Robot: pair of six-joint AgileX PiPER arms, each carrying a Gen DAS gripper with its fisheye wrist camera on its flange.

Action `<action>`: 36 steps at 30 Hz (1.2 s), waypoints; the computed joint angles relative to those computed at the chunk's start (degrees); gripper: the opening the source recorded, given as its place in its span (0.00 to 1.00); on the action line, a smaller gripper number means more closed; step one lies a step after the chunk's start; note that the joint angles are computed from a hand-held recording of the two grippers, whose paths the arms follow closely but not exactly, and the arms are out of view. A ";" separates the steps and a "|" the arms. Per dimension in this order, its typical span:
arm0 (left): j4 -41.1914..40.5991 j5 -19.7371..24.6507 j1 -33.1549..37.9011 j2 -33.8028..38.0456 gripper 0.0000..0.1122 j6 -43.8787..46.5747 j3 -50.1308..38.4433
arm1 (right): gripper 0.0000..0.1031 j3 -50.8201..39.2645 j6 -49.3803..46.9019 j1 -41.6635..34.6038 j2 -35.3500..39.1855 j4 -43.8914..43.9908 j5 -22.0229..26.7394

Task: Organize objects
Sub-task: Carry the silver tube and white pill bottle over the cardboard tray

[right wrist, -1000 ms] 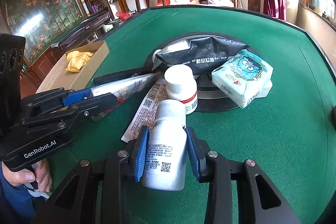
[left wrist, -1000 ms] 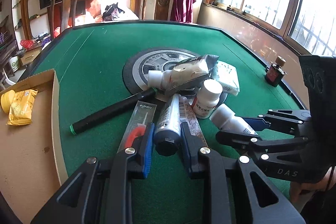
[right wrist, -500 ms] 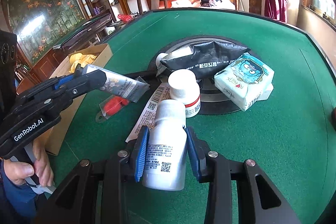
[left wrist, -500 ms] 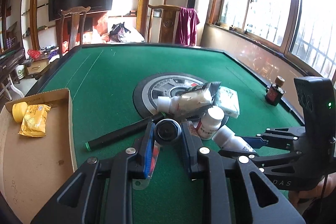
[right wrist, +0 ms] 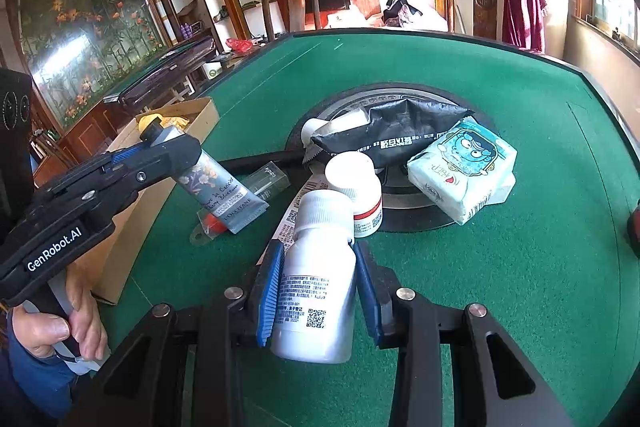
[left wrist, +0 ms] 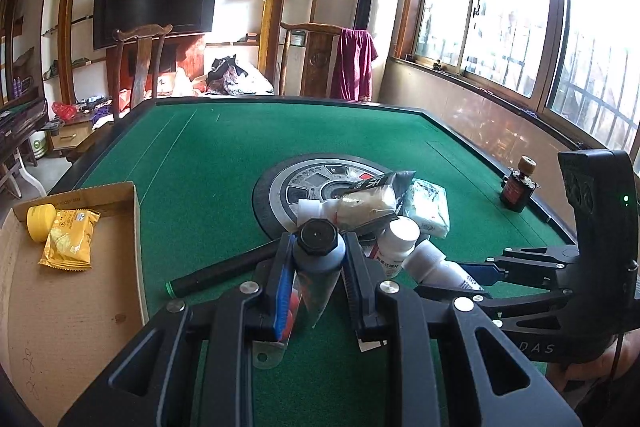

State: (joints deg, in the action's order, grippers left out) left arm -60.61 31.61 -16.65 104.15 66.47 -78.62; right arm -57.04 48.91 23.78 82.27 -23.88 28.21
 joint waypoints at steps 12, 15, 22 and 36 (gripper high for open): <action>0.86 -5.25 -2.02 -1.03 0.20 0.50 2.35 | 0.37 0.01 5.41 1.21 0.02 -5.36 0.43; 0.45 -6.92 -2.41 -1.99 0.20 0.84 3.42 | 0.37 0.51 7.33 1.38 -0.34 -7.28 0.35; -1.21 -6.74 -1.50 -5.22 0.20 0.48 6.50 | 0.37 1.18 8.81 1.41 -0.55 -8.52 -0.21; -5.80 4.11 7.74 -12.96 0.20 2.01 10.02 | 0.37 0.17 15.64 5.43 -1.94 -14.24 0.27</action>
